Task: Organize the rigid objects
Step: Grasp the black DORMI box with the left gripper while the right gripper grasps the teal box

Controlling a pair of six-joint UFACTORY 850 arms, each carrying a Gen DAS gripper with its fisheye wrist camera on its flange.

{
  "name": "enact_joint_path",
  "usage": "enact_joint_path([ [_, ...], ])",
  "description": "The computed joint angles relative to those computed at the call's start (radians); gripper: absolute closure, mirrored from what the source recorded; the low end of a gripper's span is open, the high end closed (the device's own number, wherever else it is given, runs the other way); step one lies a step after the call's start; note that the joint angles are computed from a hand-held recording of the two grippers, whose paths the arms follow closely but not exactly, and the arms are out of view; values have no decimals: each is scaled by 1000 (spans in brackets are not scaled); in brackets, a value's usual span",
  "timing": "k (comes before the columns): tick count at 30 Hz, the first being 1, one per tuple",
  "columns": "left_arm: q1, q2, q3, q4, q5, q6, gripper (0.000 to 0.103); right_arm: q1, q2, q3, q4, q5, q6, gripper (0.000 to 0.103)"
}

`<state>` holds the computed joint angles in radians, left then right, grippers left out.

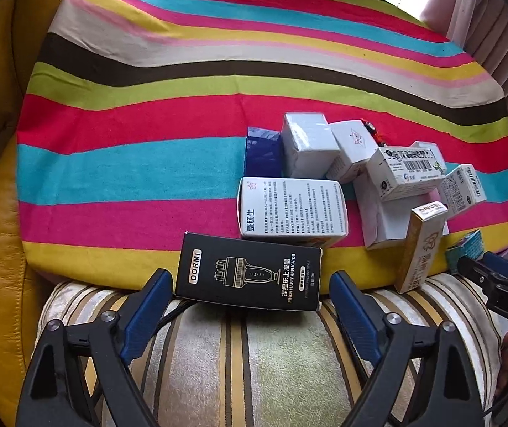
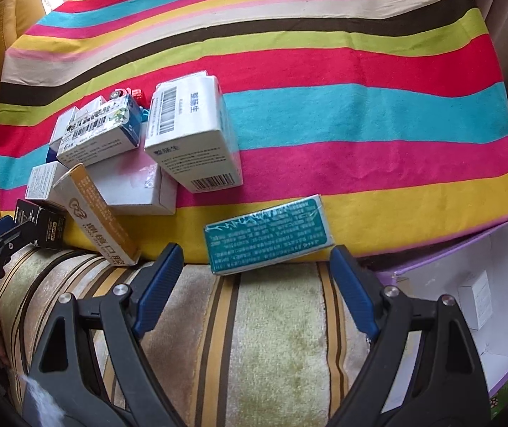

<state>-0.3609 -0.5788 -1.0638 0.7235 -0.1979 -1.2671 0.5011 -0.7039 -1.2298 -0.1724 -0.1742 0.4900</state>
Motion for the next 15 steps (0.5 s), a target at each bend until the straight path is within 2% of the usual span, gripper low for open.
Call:
enact_joint_path([
  [3,5,-21,-20,-118,-11,130,12,-3,-12,-16,94,-12,-103,13],
  [7,1,-41,-43,-113,-29,153,14,-7,-38,-47,112,-16,-144,13],
  [9,-7,-40,-39,-64,-30,112,16,-6,-42,-50,108,-17,-146,20],
  [11,-7,-36,-33,-51,-21,103,17,-12,-40,-41,197,-7,-244,35],
  [15,-14,-15,-10,69,-9,-26,17,-20,-24,-11,357,18,-398,50],
])
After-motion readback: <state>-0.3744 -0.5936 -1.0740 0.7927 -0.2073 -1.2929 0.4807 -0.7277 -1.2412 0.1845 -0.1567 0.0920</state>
